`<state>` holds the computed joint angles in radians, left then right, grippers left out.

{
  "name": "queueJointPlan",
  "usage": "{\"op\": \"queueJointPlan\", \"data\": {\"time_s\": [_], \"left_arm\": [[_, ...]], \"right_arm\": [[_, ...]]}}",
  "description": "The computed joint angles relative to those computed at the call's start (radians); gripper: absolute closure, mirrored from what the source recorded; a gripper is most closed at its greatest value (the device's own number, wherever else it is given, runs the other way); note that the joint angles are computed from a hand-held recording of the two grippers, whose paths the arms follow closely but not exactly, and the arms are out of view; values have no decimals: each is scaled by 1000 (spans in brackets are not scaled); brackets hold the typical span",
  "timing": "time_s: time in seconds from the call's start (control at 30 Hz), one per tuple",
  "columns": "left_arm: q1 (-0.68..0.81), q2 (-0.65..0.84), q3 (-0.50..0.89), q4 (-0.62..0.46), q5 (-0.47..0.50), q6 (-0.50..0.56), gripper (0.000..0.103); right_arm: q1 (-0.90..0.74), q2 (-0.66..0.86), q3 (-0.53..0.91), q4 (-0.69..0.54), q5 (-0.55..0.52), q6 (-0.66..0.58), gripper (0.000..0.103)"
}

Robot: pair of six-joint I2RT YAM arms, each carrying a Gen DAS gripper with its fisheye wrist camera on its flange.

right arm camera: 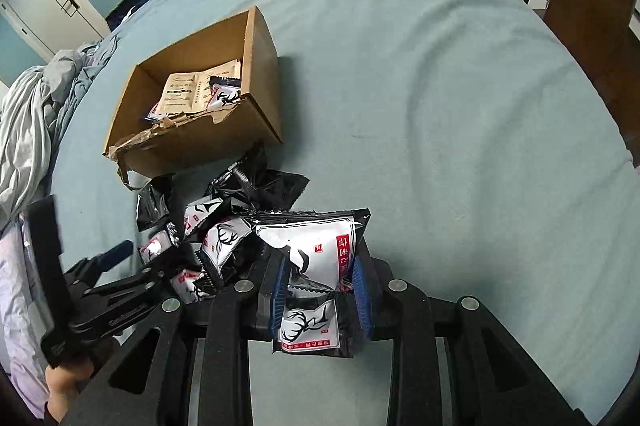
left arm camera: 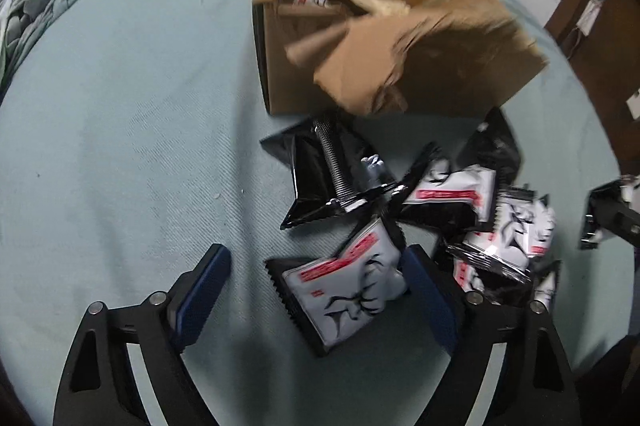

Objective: Organize snacks
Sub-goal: 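Grasp a white deer-print packet with the left tool while the right tool holds its packet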

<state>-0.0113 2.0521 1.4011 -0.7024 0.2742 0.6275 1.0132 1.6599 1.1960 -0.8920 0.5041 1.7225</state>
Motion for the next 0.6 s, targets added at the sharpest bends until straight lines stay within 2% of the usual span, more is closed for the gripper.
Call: {"op": "queueJointPlan", "data": {"time_s": [0.03, 0.1, 0.17, 0.27, 0.37, 0.43, 0.47, 0.6], "left_arm": [[-4, -4, -15, 28, -3, -3, 16], [-10, -25, -50, 75, -8, 6, 26], [-8, -39, -58, 72, 6, 27, 52], [7, -44, -35, 18, 29, 27, 56], [32, -72, -46, 10, 37, 6, 58], [54, -84, -24, -31, 66, -1, 77], [70, -89, -3, -68, 94, -5, 80], [99, -177, -26, -50, 125, -1, 81]], "right_arm": [[0, 0, -4, 5, 1, 2, 76], [-1, -11, -24, 28, -8, 3, 76], [-3, -17, -33, 29, -15, 16, 76], [2, -15, -26, -12, -9, 45, 76], [12, -22, -25, -25, 2, 66, 76], [24, -31, -27, -24, 18, 79, 76], [30, -34, -26, -26, 24, 84, 76], [50, -43, -23, -31, 42, 98, 76]]}}
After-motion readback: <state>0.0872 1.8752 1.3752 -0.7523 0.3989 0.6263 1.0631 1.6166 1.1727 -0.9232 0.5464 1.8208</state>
